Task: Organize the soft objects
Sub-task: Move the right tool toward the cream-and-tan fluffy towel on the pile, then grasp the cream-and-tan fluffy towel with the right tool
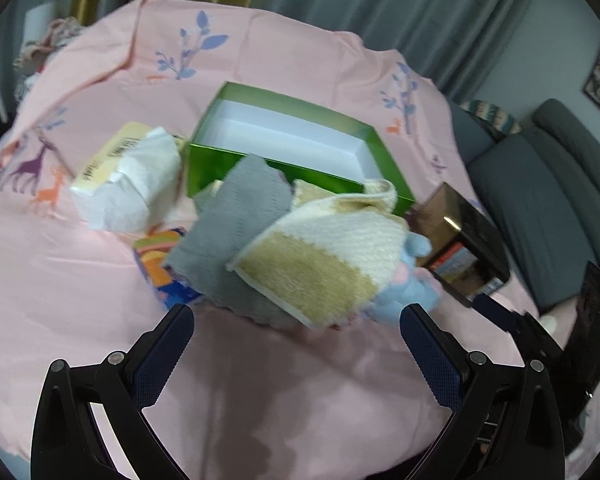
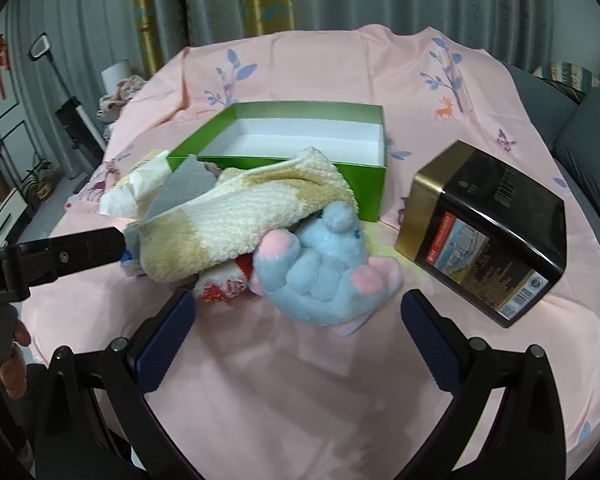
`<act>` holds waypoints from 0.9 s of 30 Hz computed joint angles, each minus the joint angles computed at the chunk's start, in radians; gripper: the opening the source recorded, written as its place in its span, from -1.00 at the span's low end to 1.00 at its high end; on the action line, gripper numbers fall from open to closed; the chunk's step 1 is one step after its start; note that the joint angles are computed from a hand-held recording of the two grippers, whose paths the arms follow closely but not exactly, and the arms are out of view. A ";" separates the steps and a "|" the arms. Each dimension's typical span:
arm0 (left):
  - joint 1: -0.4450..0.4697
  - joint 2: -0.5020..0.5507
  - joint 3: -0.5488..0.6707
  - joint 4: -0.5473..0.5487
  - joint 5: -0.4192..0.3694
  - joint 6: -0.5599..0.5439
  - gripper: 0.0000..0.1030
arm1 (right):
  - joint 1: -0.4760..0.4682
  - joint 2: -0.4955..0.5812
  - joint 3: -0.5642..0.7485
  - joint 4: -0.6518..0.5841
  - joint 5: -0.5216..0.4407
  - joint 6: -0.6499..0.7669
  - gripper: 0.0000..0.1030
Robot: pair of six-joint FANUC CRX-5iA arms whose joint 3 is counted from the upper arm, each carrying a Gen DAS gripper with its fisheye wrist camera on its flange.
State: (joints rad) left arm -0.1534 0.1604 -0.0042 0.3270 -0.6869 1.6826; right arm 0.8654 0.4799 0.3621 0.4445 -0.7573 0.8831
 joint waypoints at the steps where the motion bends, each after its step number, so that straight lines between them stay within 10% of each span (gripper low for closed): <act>1: 0.006 -0.012 -0.041 0.072 0.028 -0.077 0.99 | -0.002 -0.010 -0.015 -0.003 0.025 0.018 0.98; 11: -0.012 -0.068 -0.273 0.598 0.184 -0.591 0.91 | -0.040 -0.033 -0.010 -0.176 0.127 0.201 0.83; 18: 0.006 0.005 -0.162 0.423 0.125 -0.448 0.43 | -0.090 0.024 0.121 -0.357 0.098 0.299 0.63; 27: 0.002 0.059 -0.104 0.340 0.094 -0.388 0.43 | -0.148 0.200 0.432 -0.527 -0.081 0.414 0.51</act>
State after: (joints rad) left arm -0.1514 0.2199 -0.1083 0.6672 -0.5926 1.2944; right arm 0.7169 0.6795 0.7937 -0.0829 -0.8379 1.2971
